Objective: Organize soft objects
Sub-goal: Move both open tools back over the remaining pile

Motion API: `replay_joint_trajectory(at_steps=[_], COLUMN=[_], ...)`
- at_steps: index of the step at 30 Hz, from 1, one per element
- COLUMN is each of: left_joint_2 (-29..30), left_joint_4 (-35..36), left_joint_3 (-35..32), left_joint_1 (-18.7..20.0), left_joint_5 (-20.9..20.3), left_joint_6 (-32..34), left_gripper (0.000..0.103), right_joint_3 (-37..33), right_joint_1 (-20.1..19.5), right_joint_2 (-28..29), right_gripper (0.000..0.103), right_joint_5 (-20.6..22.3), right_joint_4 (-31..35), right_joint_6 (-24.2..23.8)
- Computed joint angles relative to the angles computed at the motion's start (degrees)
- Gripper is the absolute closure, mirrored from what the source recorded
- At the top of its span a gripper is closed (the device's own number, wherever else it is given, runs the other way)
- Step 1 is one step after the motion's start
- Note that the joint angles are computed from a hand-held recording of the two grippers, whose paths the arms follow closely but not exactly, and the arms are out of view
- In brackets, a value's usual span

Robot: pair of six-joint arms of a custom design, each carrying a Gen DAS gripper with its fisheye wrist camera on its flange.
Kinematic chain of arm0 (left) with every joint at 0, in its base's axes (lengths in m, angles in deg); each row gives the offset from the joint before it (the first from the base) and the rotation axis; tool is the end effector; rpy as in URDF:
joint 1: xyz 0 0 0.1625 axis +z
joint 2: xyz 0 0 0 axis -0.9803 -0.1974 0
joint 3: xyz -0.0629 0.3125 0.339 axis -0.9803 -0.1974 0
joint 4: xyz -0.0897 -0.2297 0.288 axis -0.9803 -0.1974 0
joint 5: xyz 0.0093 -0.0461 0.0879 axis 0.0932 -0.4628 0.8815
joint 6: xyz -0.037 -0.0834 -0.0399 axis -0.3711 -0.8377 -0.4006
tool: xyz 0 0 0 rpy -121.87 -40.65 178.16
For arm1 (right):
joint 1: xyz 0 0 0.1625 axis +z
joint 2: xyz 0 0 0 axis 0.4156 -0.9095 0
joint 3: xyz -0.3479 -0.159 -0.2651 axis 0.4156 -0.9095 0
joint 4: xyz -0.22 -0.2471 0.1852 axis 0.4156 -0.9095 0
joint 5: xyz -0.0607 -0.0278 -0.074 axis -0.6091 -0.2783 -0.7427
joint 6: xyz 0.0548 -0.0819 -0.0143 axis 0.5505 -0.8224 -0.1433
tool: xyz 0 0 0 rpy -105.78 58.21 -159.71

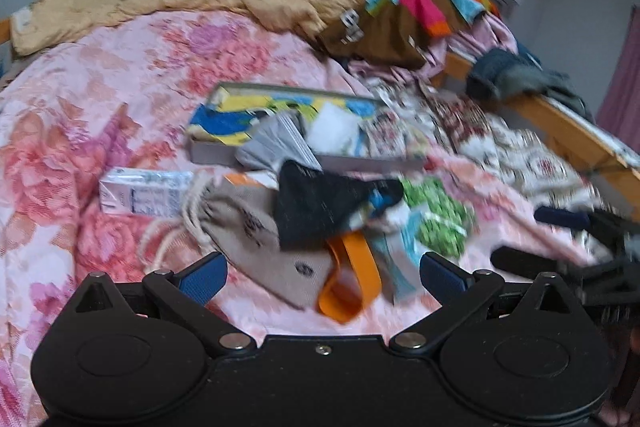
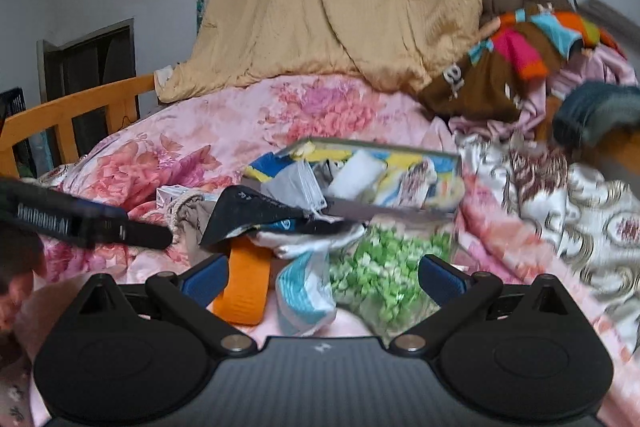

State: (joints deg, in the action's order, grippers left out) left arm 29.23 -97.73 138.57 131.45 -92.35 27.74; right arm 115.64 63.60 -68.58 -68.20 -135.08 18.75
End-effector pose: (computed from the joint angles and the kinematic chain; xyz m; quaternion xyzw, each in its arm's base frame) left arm -0.3211 -0.7802 0.1017 0.0642 0.8271 -0.4819 0.2822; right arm 0.1218 -0.8722 0.3153 0.4845 -0.8017 0.3319 0.1110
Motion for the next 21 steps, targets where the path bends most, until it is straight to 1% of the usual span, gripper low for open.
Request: replay_joint_trajectory(at_steps=[3, 8, 12, 15, 18, 21], left_joint_2=[-0.2, -0.3, 0.5, 1.2, 1.8, 2.3], left_joint_4=[1.8, 4.7, 7.3, 7.8, 8.5, 9.5], left_joint_3=[0.9, 1.2, -0.6, -1.7, -2.7, -3.9], left_joint_1=[0.3, 1.1, 1.9, 2.4, 3.0, 3.7], left_joint_5=[-1.5, -5.1, -8.0, -10.1, -11.3, -12.4], left_joint_6=[-0.5, -1.9, -0.6, 0.9, 2.2, 2.1], left_gripper=[0.001, 0.001, 0.001, 0.001, 0.001, 0.001], right_joint_3=[-1.0, -3.4, -6.3, -8.7, -10.3, -12.3], right_joint_1=[0.0, 0.4, 0.6, 0.8, 0.8, 0.9], right_joint_2=[0.4, 1.5, 2.8, 3.9, 4.6, 5.5], right_gripper=[0.0, 0.0, 0.0, 0.0, 0.0, 0.0], right_joint_5=[-0.9, -3.9, -5.8, -7.6, -8.4, -9.2], right_joint_4=[0.7, 3.9, 7.3, 9.4, 10.9, 13.1], right_joint_6=[1.0, 1.7, 3.3, 5.1, 6.4, 7.5])
